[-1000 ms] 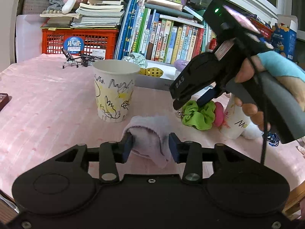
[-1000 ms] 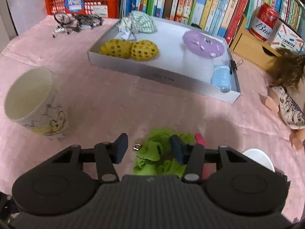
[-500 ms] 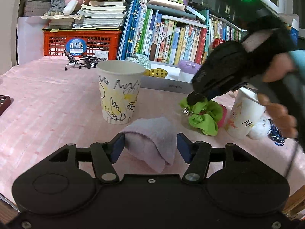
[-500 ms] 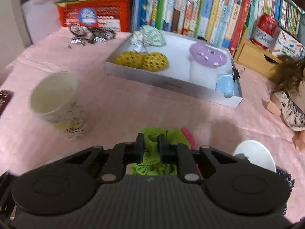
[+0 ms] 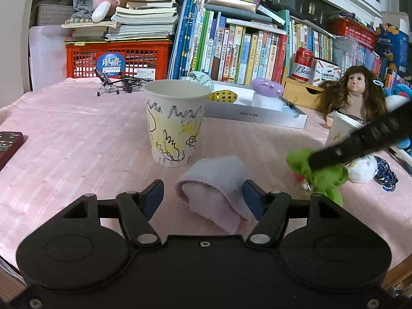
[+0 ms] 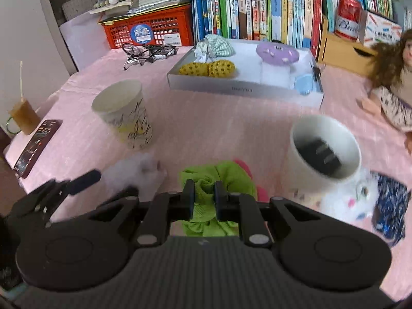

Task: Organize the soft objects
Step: 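Lift the scrunchie with the right tool while the left tool holds the pink cloth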

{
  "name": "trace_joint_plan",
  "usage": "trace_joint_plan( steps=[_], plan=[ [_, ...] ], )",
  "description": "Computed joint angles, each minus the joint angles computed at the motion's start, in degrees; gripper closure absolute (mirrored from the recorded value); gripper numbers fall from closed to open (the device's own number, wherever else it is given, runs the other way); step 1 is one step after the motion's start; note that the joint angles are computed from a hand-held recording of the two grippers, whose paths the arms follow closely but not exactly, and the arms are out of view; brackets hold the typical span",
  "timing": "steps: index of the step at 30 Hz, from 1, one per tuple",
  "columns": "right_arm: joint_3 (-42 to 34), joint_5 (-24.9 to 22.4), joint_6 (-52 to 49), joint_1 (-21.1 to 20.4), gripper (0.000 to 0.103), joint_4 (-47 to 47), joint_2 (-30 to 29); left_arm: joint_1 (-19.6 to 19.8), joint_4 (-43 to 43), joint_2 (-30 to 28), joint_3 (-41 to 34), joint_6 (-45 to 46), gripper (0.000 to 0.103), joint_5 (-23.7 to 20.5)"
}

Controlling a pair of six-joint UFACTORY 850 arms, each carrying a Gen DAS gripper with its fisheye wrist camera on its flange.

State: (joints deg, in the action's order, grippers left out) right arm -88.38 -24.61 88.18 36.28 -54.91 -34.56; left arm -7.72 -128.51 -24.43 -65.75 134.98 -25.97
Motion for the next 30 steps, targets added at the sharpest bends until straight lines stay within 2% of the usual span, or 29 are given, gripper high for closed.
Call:
trace_joint_plan(
  steps=[4, 7, 10, 16, 22, 26, 30],
  plan=[
    [4.5, 1.1, 7.9, 1.1, 0.082, -7.0, 2.0, -0.2, -0.6, 0.0, 0.1, 0.6, 0.036, 0.4],
    [7.7, 0.5, 16.8, 2.1, 0.074, -15.4, 3.2, -0.4, -1.1, 0.0, 0.3, 1.4, 0.035, 0.5],
    [10.0, -1.3, 24.0, 3.3, 0.065, -22.1, 3.8, -0.6, -1.6, 0.0, 0.3, 1.8, 0.034, 0.9],
    [14.0, -5.3, 34.4, 5.5, 0.063, -31.9, 4.9, -0.9, -0.4, -0.2, -0.1, 0.4, 0.033, 1.4],
    [17.1, -9.9, 43.2, 7.1, 0.057, -40.5, 5.5, -1.2, -1.3, -0.1, 0.1, 2.0, 0.028, 1.2],
    [17.9, -15.0, 49.2, 8.4, 0.036, -44.8, 4.5, -1.3, -1.2, -0.3, -0.3, 2.4, 0.026, 0.9],
    [18.0, -16.2, 57.9, 8.2, 0.030, -49.8, 3.1, -1.0, 3.0, -1.3, -2.1, -2.5, 0.025, 1.0]
  ],
)
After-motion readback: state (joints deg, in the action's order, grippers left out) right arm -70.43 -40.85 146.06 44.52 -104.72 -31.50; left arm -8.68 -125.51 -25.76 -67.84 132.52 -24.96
